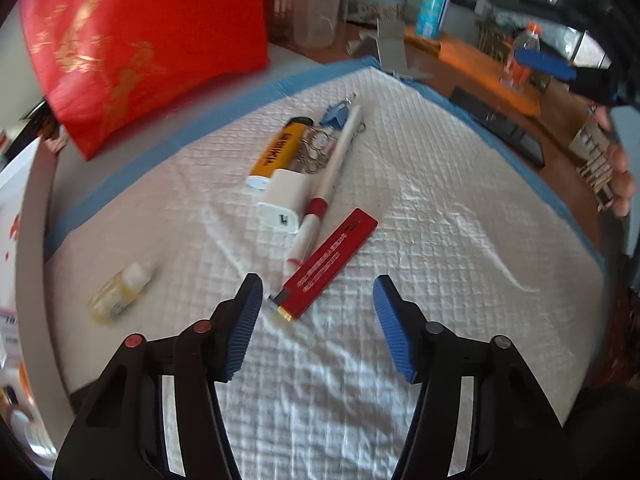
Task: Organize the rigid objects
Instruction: 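Move both tools back to the pad and close the left tool on the red stick, then grasp the white charger with the right tool while the left tool holds the red stick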
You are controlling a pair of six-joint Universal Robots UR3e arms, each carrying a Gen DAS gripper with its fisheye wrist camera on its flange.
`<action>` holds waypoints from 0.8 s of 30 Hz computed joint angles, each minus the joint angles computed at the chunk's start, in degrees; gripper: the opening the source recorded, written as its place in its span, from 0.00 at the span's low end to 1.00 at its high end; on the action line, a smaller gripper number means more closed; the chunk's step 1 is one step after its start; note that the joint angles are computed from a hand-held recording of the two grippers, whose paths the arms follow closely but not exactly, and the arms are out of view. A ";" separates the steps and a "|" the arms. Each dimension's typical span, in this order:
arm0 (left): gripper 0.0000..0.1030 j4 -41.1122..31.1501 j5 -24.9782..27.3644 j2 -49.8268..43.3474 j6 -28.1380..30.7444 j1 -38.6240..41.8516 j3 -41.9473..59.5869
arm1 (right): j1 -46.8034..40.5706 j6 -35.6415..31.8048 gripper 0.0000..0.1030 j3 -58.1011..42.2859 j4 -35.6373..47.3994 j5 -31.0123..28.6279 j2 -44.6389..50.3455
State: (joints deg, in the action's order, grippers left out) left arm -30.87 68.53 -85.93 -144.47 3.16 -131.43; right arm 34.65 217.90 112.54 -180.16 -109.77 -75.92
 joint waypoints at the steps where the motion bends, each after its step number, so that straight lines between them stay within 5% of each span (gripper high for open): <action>1: 0.47 0.83 1.60 -2.48 -1.06 -1.44 1.47 | -0.62 -0.68 1.00 0.64 -0.91 0.96 -0.18; 7: 0.17 -3.03 3.38 -2.40 1.06 -4.62 3.36 | -3.78 -2.47 1.00 1.95 -3.49 6.16 0.27; 11: 0.16 -1.82 3.55 -2.79 -1.99 -5.34 3.33 | -4.88 -4.63 0.99 0.27 -4.86 9.70 2.89; 15: 0.16 -1.50 2.84 0.16 -2.05 -2.46 0.50 | -4.64 -7.51 0.74 -5.52 -2.13 14.34 7.94; 19: 0.16 -5.91 -0.45 6.96 -0.92 4.70 -3.59 | -2.82 -13.28 0.64 -12.21 2.60 18.46 13.19; 24: 0.16 -16.18 -3.99 20.82 3.72 15.49 -8.99 | 0.53 -18.62 0.62 -23.39 9.88 21.18 21.23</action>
